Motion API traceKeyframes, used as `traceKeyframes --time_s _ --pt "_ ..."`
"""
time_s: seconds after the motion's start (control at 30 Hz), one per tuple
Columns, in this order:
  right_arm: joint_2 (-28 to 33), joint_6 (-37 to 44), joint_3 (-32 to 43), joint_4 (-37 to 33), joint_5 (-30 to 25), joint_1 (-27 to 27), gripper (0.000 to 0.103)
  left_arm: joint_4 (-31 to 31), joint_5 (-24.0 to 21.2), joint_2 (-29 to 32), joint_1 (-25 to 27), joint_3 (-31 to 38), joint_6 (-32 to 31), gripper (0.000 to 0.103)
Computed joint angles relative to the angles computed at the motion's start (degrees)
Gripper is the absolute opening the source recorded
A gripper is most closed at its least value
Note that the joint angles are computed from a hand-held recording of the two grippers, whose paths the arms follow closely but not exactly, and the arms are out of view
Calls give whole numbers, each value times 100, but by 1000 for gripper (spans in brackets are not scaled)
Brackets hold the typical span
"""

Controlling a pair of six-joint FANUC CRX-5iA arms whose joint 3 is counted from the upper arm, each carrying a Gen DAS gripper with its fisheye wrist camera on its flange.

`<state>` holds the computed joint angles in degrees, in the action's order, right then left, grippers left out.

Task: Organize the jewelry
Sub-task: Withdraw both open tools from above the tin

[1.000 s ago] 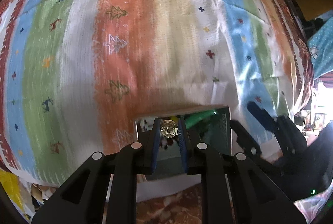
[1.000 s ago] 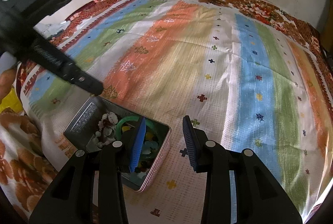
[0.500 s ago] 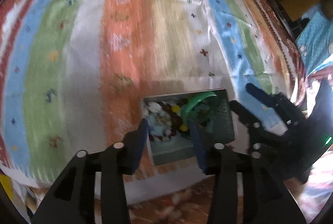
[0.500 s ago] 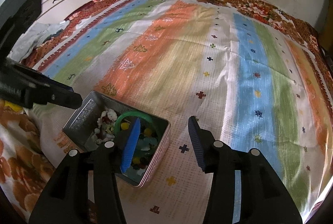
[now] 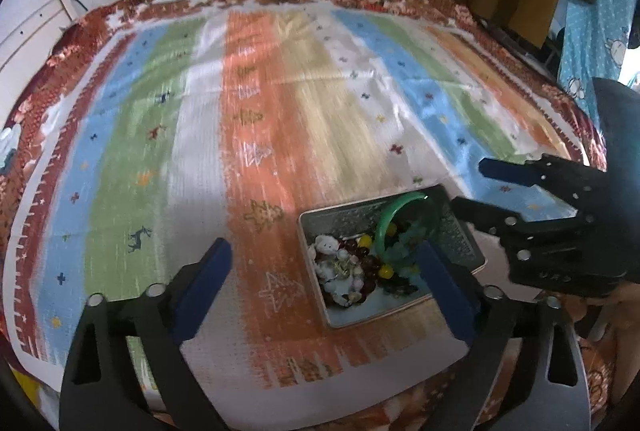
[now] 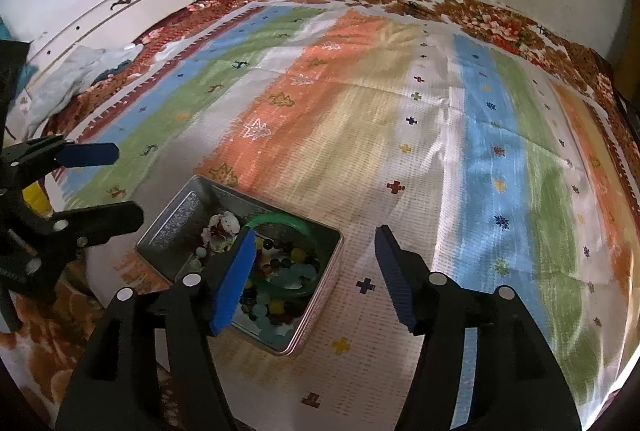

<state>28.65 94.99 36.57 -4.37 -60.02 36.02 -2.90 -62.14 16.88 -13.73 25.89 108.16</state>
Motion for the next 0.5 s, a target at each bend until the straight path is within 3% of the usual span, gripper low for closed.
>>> traceKeyframes --time_s 0.3,0.5 --pt "-240 -29 -341 -142 289 -67 83 -666 151 -181 -262 -110 395 97" --pt "-416 35 -592 -260 548 -105 86 -1229 -19 -167 -496 36 647 97"
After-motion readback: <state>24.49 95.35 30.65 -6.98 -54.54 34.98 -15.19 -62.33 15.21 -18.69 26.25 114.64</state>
